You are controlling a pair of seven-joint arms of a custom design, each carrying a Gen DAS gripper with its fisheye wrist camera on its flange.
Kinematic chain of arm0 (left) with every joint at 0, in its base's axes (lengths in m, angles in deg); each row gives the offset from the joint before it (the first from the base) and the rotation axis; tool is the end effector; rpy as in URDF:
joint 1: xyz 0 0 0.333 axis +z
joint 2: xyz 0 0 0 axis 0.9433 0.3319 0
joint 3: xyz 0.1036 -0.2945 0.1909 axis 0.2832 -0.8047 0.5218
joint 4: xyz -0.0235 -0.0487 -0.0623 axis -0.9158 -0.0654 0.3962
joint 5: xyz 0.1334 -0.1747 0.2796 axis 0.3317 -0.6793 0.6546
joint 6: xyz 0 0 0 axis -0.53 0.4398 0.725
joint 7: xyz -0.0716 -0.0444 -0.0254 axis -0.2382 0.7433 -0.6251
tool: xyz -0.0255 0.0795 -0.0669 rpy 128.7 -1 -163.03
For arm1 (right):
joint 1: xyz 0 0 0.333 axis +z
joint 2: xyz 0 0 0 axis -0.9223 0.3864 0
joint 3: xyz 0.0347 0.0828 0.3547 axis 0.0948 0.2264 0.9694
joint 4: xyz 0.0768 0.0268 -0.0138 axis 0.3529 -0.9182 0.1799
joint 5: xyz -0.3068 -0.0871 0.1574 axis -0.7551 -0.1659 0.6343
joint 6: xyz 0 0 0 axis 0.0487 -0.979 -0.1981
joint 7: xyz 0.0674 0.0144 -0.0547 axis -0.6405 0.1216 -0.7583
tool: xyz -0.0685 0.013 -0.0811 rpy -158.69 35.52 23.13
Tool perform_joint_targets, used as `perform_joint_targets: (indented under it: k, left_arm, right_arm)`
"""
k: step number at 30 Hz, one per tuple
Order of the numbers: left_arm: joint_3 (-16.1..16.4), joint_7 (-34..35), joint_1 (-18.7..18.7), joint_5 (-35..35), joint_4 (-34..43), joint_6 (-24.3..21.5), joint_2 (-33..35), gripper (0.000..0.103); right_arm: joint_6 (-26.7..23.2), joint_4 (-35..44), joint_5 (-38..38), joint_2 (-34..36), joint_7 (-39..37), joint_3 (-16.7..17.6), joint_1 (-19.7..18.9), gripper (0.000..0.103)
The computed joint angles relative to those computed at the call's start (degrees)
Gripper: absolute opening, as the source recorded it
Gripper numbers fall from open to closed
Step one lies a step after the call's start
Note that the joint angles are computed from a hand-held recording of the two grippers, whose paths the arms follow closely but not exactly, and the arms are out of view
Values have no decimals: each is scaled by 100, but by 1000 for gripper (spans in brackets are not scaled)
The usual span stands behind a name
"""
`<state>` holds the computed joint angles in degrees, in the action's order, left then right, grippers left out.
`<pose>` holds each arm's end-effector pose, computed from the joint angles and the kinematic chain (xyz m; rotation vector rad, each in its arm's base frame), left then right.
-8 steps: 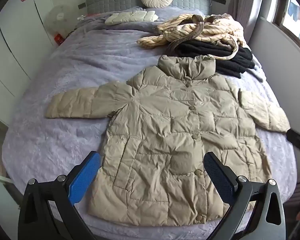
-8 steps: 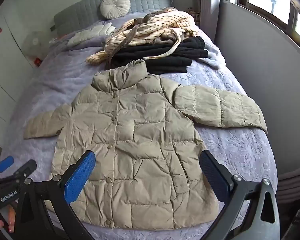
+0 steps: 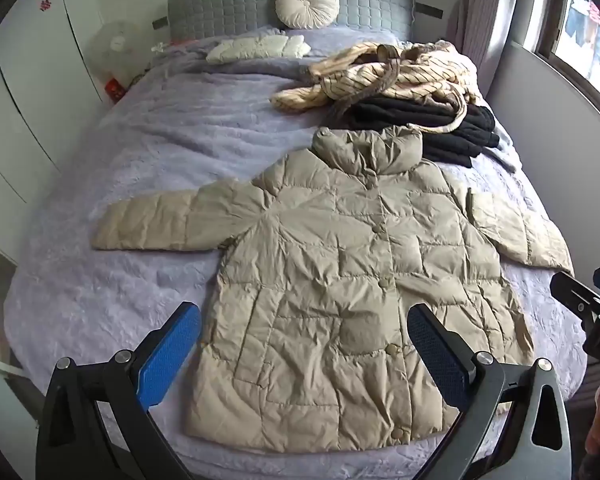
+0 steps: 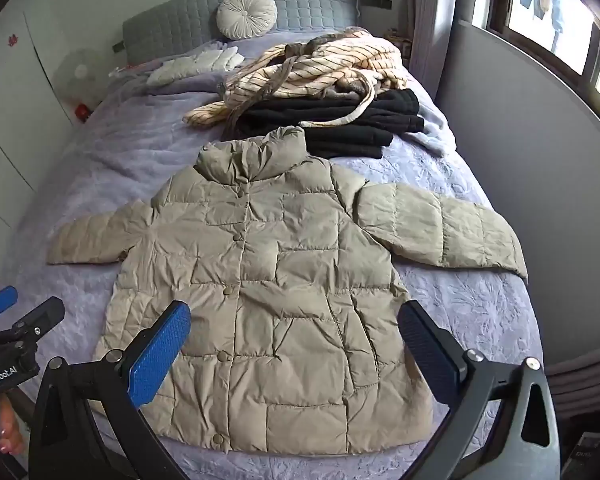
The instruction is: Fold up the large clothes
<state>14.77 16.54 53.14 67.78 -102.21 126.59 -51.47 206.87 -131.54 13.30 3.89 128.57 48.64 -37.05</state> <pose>0.5351 -0.2776 0.6555 -2.0741 1.6871 -0.4641 0.5756 0.3351 0.6858 -2.0007 1.8014 -0.4996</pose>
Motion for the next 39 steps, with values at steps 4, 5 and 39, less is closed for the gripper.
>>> perform_joint_targets:
  k: [4, 5, 39]
  left_arm:
    - [-8, 37, -7, -35, 82, -44, -4, 103]
    - [-10, 59, -2, -53, 66, -15, -19, 103]
    - [9, -49, -2, 112, 155, -202, -20, 103]
  right_arm:
    - [319, -240, 25, -165, 137, 4, -34, 103]
    - [308, -211, 3, -156, 148, 7, -32, 103]
    - [19, 346, 46, 147, 51, -35, 92, 103]
